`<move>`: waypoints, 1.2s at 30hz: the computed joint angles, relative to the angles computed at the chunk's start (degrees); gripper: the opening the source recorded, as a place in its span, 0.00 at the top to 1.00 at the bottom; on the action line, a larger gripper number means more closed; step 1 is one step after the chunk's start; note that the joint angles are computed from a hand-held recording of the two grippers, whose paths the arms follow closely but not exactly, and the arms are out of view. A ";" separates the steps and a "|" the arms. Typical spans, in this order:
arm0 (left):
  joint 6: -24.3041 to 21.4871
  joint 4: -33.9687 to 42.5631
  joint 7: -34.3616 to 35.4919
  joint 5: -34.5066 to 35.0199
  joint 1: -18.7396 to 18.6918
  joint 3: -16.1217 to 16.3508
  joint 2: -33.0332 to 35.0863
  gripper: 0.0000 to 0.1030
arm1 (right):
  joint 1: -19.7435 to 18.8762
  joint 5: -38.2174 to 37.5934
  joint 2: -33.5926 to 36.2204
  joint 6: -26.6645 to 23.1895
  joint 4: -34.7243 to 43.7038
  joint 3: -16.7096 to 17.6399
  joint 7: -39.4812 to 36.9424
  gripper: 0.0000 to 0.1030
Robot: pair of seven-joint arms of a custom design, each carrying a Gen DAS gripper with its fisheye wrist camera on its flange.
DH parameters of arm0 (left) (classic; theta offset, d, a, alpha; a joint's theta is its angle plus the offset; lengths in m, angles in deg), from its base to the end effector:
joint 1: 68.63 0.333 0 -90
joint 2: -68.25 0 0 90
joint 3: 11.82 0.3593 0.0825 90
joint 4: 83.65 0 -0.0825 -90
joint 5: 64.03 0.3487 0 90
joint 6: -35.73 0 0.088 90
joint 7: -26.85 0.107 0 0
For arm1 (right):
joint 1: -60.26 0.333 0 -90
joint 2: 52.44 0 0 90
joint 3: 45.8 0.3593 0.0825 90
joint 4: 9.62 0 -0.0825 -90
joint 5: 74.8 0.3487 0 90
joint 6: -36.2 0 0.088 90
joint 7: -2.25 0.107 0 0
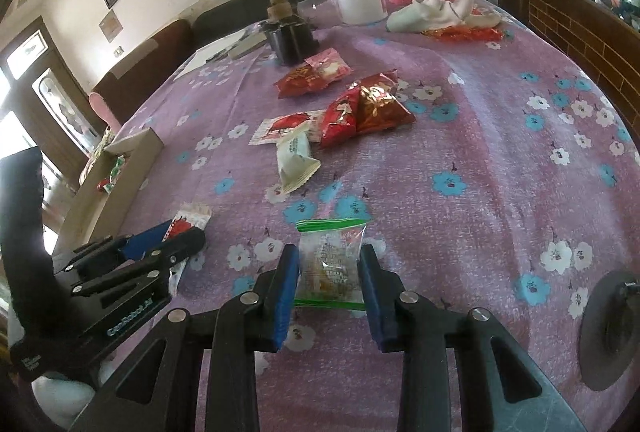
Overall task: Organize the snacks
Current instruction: 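Carry both packets over the cardboard box and open both tools to release them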
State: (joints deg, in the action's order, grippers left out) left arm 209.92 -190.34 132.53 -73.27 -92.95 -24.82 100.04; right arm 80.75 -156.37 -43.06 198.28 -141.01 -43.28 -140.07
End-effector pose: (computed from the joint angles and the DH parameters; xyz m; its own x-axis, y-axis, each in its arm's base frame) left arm 0.5673 -0.3845 0.3586 -0.6573 -0.7509 0.0640 -0.6261 0.4969 -0.6010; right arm 0.4515 0.2458 0.3614 -0.3966 -0.8779 -0.2684 -0.6594 0.4759 -0.5820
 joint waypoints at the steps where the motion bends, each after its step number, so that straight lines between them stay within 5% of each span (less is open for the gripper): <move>1: 0.38 -0.89 1.37 -0.96 2.42 -2.65 -0.56 0.76 | 0.21 0.18 -0.03 -0.40 0.18 0.15 -0.20 0.69; 4: 2.05 -3.22 5.32 -4.13 8.27 -9.20 -2.10 0.76 | 1.31 3.06 -0.39 -3.64 0.72 0.98 -3.67 0.69; 9: 5.93 -7.41 10.81 -9.01 15.98 -17.10 -5.13 0.76 | 6.59 17.11 0.18 -24.16 6.68 4.04 -20.29 0.69; 13: 8.54 -9.67 13.53 -12.15 21.94 -22.47 -6.80 0.76 | 10.43 19.58 3.64 -35.49 14.04 4.49 -27.56 0.69; 21: 12.01 -12.75 13.32 -13.44 32.66 -29.45 -8.01 0.76 | 14.72 19.66 7.88 -39.99 23.09 3.47 -34.22 0.69; 29: 12.59 -11.97 9.71 -11.32 35.82 -26.64 -8.17 0.76 | 18.36 20.73 13.52 -43.65 32.76 1.99 -42.06 0.69; 35: 11.24 -8.13 8.20 -9.28 31.57 -17.21 -7.91 0.76 | 20.61 21.56 18.40 -44.19 41.01 0.14 -47.65 0.69; 36: 9.97 -6.09 7.65 -8.89 29.10 -13.61 -7.35 0.76 | 20.78 21.91 19.26 -43.80 42.54 -0.19 -48.73 0.69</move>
